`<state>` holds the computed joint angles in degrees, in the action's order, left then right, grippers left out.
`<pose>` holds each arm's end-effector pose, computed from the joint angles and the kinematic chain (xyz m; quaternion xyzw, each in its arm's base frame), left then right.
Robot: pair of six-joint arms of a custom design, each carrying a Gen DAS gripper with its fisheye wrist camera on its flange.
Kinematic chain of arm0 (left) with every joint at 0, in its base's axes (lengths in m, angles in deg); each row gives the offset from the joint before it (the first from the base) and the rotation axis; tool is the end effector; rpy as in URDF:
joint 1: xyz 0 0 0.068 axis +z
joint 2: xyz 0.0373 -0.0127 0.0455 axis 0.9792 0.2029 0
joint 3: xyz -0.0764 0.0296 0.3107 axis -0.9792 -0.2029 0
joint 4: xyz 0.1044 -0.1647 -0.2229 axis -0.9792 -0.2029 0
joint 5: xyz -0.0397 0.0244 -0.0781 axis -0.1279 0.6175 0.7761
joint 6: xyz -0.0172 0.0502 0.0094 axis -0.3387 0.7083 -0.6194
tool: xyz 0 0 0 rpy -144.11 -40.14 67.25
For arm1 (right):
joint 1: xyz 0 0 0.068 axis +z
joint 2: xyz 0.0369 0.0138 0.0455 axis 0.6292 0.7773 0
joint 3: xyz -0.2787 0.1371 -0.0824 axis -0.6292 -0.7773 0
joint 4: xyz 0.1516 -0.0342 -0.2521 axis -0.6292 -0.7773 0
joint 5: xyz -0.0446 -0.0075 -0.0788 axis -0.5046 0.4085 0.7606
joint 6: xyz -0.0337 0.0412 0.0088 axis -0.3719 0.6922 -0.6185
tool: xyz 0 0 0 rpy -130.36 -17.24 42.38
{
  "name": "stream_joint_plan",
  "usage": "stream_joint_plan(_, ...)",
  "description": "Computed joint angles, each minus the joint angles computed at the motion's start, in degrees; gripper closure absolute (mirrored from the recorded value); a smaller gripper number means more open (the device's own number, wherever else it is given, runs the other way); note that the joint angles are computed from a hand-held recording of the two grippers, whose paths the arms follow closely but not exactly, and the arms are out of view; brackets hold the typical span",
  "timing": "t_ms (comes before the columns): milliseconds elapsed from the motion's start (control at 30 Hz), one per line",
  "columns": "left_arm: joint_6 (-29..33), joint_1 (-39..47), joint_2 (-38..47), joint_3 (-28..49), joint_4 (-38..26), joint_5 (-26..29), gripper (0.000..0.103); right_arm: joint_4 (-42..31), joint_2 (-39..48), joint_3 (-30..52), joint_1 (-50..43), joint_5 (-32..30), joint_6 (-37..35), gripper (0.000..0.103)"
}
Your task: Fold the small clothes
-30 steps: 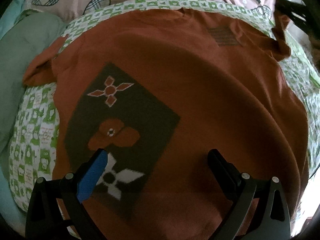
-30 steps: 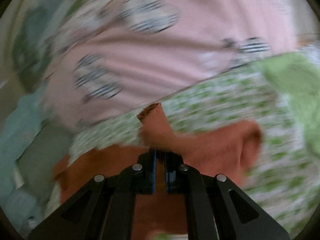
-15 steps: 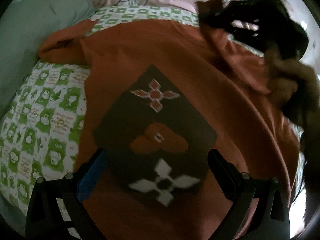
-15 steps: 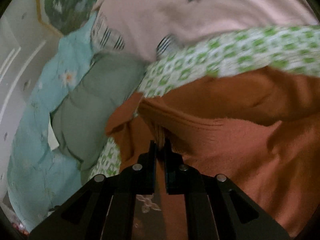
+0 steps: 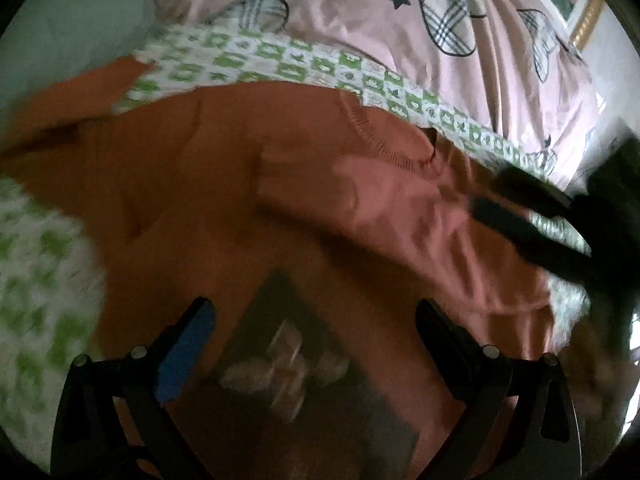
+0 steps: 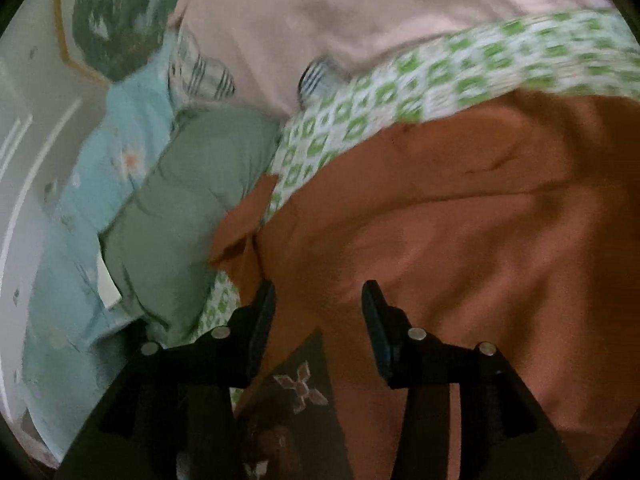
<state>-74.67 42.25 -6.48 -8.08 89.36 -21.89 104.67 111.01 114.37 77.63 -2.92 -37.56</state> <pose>0.1514 -0.1017 0.1021 -0.1331 0.9354 -0.1441 0.2942 0.2241 0.1953 0.1262 -0.0410 0.8618 0.4366 0.2548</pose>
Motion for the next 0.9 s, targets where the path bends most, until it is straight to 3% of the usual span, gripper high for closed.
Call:
stream_joint_plan(100,3.7,10.0,12.6,1.5,13.0,9.5,0.005,-1.0,-10.1,-8.5,-2.9,2.5,0.7,0.056)
stream_joint_plan(167,3.8,12.8,17.3,2.9,17.6,10.2,0.015,-3.7,-18.5,-13.9,-5.1,3.9,1.0,0.055)
stream_joint_plan(200,4.8,13.4,18.2,3.8,18.7,9.3,0.04,-6.0,-23.3,-16.3,-6.5,4.4,1.0,0.055)
stream_joint_plan(233,6.0,14.0,18.9,4.6,19.0,10.1,0.082,-9.9,-29.0,-18.5,-8.3,5.2,0.7,0.054)
stream_joint_plan(267,7.0,14.8,19.3,5.3,18.8,12.4,0.098,-14.0,-33.9,-19.7,-9.8,6.0,0.3,0.054)
stream_joint_plan(367,7.5,12.5,12.9,4.6,14.6,7.5,0.098,-29.7,-49.2,-21.9,-20.4,3.9,-3.8,0.054)
stream_joint_plan(400,8.3,10.7,8.9,4.0,11.0,2.5,0.099,-33.0,-51.7,-21.9,-24.2,2.1,-5.8,0.054)
stream_joint_plan(467,8.8,10.0,4.9,2.7,7.5,-1.3,0.099,-38.2,-53.4,-21.3,-33.2,-1.0,-11.3,0.054)
stream_joint_plan(567,11.1,14.2,5.9,1.3,9.6,4.2,0.098,-31.2,-39.9,-19.6,-40.3,-3.2,-17.0,0.054)
stream_joint_plan(667,11.0,13.0,5.8,1.0,10.0,2.9,0.098,-23.3,-24.2,-15.9,-39.2,-1.4,-19.2,0.054)
stream_joint_plan(767,10.5,13.7,5.1,0.0,10.7,2.4,0.098,-20.1,-10.5,-10.1,-36.0,1.5,-20.7,0.054)
stream_joint_plan(900,11.3,16.9,5.2,-1.1,11.2,3.6,0.098,-16.7,-2.7,-7.3,-33.5,2.4,-20.7,0.054)
